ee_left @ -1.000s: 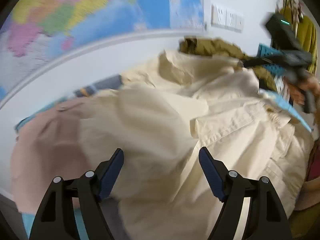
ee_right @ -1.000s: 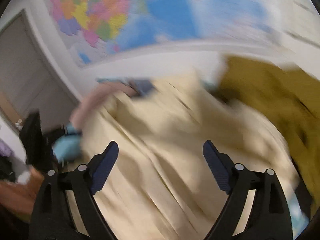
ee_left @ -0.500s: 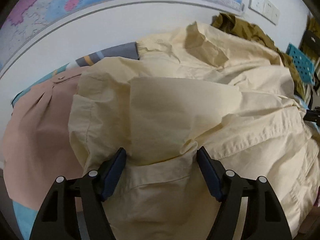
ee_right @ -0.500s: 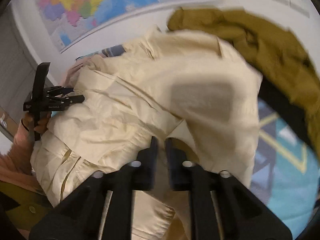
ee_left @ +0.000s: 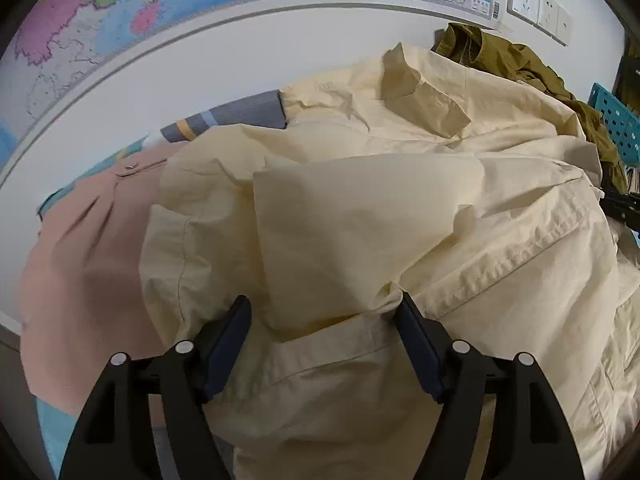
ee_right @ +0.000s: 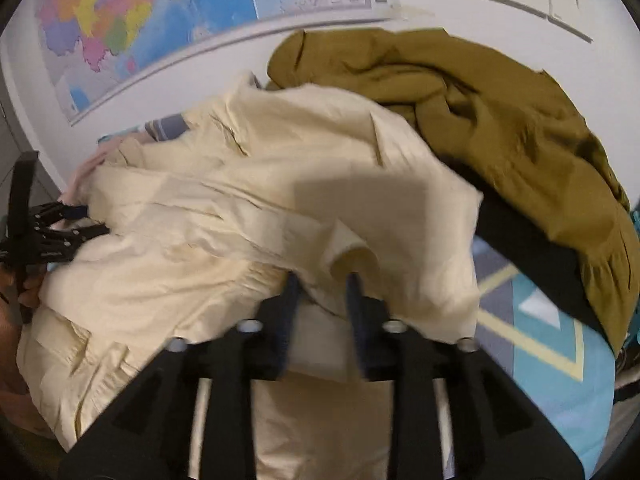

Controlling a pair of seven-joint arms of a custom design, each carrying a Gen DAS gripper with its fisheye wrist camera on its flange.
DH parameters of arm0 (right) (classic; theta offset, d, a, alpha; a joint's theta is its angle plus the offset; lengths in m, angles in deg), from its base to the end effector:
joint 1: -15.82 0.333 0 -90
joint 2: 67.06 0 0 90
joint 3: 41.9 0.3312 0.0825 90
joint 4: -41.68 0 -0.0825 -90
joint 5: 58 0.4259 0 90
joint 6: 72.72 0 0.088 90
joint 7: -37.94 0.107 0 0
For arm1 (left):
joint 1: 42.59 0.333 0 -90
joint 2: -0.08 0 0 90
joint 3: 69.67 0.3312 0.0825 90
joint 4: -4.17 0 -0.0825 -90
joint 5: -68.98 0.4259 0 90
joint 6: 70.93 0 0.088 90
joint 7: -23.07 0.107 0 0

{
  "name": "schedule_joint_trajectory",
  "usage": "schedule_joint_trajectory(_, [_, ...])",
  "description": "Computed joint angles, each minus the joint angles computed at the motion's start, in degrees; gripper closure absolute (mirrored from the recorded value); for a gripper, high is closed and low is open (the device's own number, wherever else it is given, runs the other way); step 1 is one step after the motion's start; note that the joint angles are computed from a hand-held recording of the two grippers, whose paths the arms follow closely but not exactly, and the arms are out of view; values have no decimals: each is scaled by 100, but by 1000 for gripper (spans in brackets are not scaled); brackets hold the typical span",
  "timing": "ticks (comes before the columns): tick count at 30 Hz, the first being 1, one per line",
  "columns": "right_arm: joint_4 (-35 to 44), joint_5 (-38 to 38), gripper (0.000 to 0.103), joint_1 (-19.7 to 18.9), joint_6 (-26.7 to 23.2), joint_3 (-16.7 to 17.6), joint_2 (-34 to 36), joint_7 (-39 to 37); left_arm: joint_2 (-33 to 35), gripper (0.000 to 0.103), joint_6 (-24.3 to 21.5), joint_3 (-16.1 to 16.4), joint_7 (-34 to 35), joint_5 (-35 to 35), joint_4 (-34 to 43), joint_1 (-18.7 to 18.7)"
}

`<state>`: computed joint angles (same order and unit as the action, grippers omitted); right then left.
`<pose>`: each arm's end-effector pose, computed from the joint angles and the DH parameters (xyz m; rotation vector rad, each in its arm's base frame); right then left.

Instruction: Fold large clothes

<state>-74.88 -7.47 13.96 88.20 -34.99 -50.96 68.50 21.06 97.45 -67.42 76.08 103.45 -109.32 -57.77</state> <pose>0.6573 0.0176 0.3349 -2.0424 1.4479 -0.3446 0.6562 -0.1899 0.3251 -1.7078 1.9696 -0.5754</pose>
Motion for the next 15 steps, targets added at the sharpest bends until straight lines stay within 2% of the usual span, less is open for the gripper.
schedule_joint_trajectory(1, [-77,336,50,-111,63,103,-116,-242,-86,31,18,173,-233,189,-75,-148])
schedule_joint_trajectory(4, [-316,1724,35,-353,-195,244,-589,-1327,-394,32,233,558,-1006,995,-361,-454])
schedule_joint_trajectory(5, [-364,2009,34,-357,-382,213,-700,-1576,-551,32,450,671,-1320,1361,-523,-518])
schedule_joint_trajectory(6, [-423,2316,34,-379,-725,176,-841,-1899,-660,32,646,649,-1409,1528,-647,-466])
schedule_joint_trajectory(7, [-466,2384,34,-324,-864,124,-906,-2020,-750,32,826,595,-1441,1653,-760,-395])
schedule_joint_trajectory(8, [-500,2321,34,-247,-1032,76,-947,-2092,-814,32,969,469,-1387,1702,-861,-273])
schedule_joint_trajectory(10, [-478,2016,36,-16,-1060,-2,-874,-2064,-809,32,1008,-55,-628,1115,-986,114])
schedule_joint_trajectory(12, [-337,1409,37,243,-1009,-138,-631,-1685,-647,31,675,-122,-378,922,-857,45])
schedule_joint_trajectory(14, [-114,622,40,463,-870,-303,-238,-890,-376,28,256,-252,-143,560,-615,63])
schedule_joint_trajectory(15, [48,273,44,489,-997,-362,-24,-492,-282,25,108,-220,-139,525,-514,4])
